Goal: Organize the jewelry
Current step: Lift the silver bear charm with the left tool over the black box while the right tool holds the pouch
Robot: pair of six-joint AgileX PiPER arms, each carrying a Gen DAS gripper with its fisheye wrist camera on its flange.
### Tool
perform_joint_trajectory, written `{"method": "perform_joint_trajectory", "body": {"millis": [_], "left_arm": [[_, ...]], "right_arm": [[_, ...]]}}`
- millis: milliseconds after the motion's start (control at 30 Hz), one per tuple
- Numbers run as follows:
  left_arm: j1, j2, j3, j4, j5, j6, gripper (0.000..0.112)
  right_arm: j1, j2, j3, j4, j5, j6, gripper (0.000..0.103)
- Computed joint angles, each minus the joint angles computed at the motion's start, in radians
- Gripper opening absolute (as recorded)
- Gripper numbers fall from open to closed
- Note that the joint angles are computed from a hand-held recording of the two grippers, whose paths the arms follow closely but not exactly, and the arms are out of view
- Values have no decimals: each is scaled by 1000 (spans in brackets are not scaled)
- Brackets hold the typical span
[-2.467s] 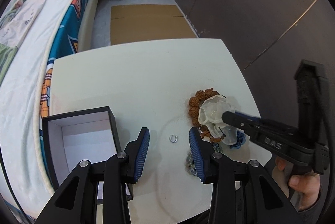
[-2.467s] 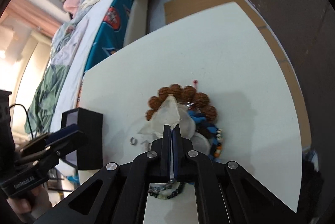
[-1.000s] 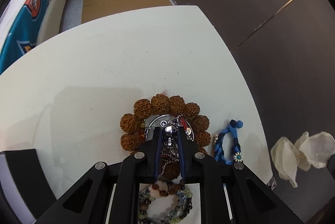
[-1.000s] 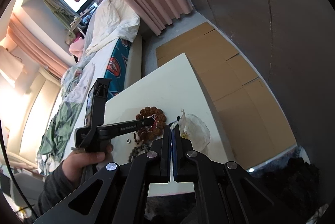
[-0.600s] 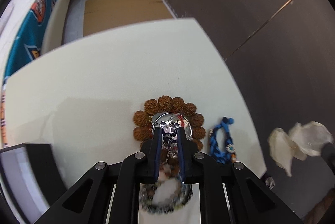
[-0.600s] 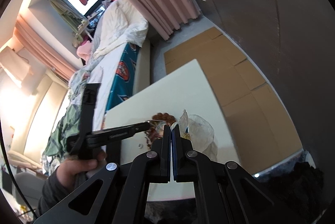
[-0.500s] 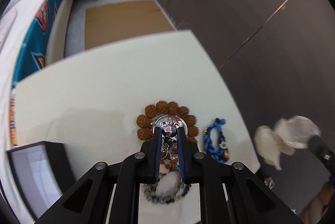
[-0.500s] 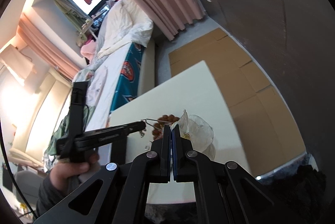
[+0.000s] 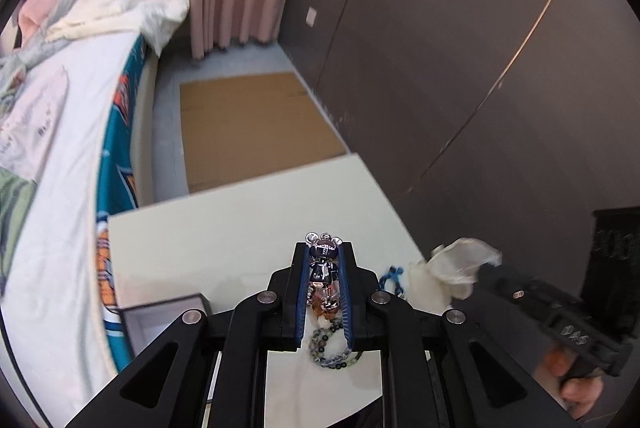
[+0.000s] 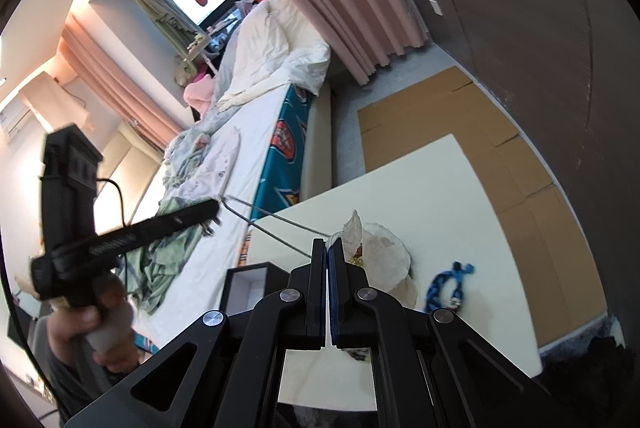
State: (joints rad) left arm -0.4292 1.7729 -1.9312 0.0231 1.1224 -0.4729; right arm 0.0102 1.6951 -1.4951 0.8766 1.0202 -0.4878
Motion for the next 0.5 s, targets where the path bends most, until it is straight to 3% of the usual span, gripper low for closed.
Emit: {"method": "perform_joint_trajectory", "body": {"millis": [500], "left_arm": [[99,-173,-56,-13,46,61,14]], "right_arm": [[113,-5,-72,-11,-17,51,3]]}}
